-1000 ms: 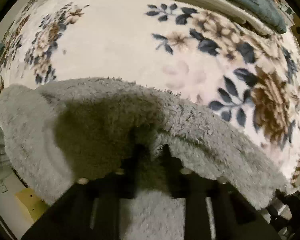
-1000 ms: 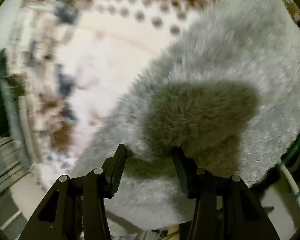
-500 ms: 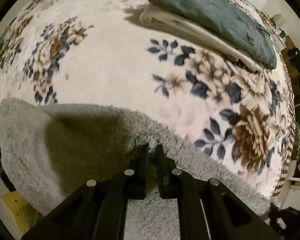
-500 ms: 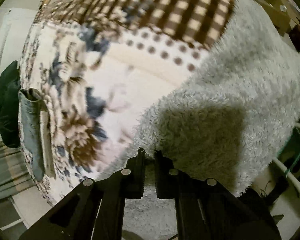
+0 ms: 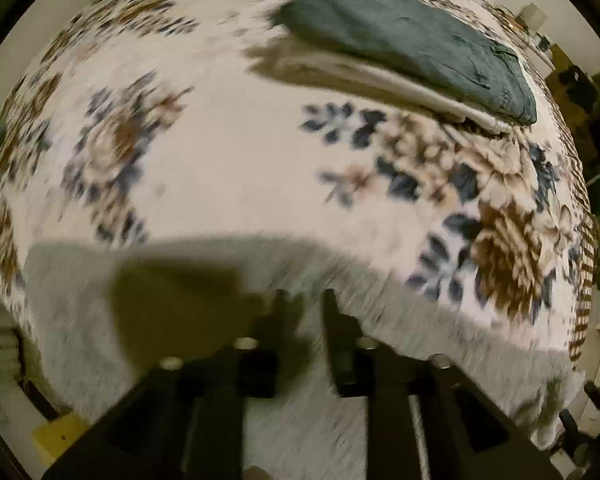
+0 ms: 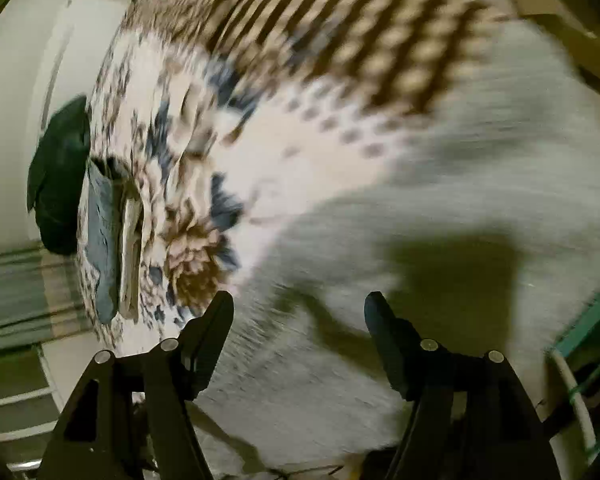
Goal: Fold towel
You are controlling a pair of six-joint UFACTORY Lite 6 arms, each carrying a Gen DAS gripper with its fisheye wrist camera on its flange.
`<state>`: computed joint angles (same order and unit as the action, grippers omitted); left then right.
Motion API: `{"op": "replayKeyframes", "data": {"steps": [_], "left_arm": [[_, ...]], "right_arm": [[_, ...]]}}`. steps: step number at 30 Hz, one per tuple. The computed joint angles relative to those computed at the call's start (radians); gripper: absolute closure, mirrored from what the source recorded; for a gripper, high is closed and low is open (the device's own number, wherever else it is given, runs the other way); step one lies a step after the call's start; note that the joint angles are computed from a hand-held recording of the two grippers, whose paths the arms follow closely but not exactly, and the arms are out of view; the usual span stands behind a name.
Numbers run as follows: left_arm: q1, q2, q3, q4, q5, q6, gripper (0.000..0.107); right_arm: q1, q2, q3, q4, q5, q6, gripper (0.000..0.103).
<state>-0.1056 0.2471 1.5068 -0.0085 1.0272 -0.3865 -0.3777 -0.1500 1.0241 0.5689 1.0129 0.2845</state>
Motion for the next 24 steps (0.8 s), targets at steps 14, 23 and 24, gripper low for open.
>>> {"op": "replayKeyframes", "data": {"steps": [14, 23, 24], "left_arm": [[0.237, -0.472, -0.659, 0.101, -0.007, 0.004, 0.022], [0.494, -0.561, -0.746, 0.117, -0.01, 0.146, 0.022], [0.532, -0.563, -0.745, 0.109, -0.012, 0.172, 0.022]], "right_arm": [[-0.571, -0.183, -0.469, -0.072, -0.004, -0.258, 0.099], [-0.608, -0.111, -0.28, -0.289, 0.064, -0.255, 0.089], [-0.607, -0.094, -0.272, -0.274, 0.087, -0.265, 0.079]]}}
